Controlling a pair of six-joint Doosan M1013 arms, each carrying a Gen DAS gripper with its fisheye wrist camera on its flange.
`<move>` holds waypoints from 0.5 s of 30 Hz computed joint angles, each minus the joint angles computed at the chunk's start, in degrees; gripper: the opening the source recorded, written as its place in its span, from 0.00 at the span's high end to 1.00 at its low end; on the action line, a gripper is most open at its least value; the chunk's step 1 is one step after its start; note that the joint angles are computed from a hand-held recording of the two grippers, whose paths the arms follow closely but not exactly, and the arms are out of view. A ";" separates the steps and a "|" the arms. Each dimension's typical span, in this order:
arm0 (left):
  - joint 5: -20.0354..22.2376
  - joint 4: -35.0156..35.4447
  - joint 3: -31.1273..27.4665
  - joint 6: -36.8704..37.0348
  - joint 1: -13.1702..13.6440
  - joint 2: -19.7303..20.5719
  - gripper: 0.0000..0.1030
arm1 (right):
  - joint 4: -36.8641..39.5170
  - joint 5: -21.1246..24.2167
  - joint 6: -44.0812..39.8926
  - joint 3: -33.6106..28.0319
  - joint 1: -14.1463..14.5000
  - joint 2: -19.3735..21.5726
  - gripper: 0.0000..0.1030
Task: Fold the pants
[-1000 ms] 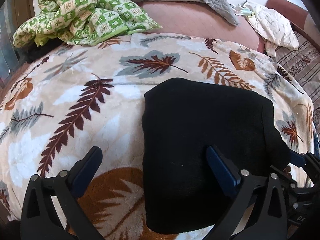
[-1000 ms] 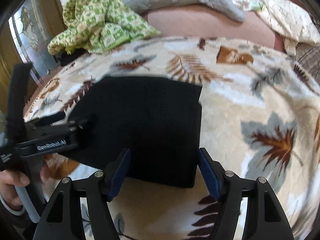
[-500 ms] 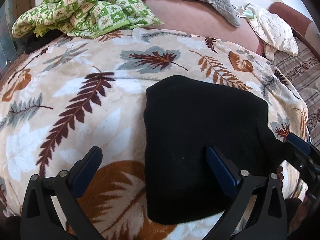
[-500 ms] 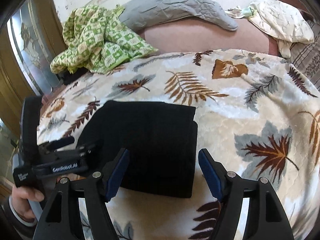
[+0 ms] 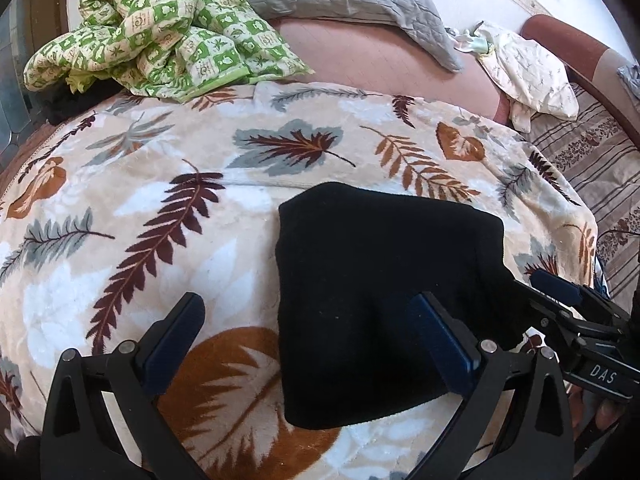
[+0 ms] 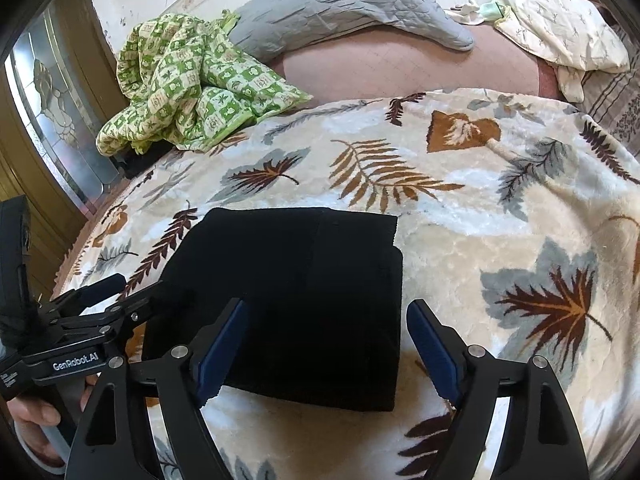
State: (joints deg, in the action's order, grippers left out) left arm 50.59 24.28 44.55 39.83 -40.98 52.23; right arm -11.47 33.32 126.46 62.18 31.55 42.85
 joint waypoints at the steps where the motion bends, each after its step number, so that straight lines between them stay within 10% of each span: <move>1: 0.04 -0.06 -0.04 0.14 0.04 0.05 0.00 | 0.08 0.04 -0.07 -0.05 -0.06 0.04 0.20; 15: 0.64 -3.42 -0.81 1.86 0.49 0.95 0.00 | 2.04 1.86 -0.87 -1.20 -0.64 1.24 0.19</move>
State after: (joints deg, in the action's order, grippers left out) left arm 51.22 20.86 43.73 41.68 -40.50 53.18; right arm -9.44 35.18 125.59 60.98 30.91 44.08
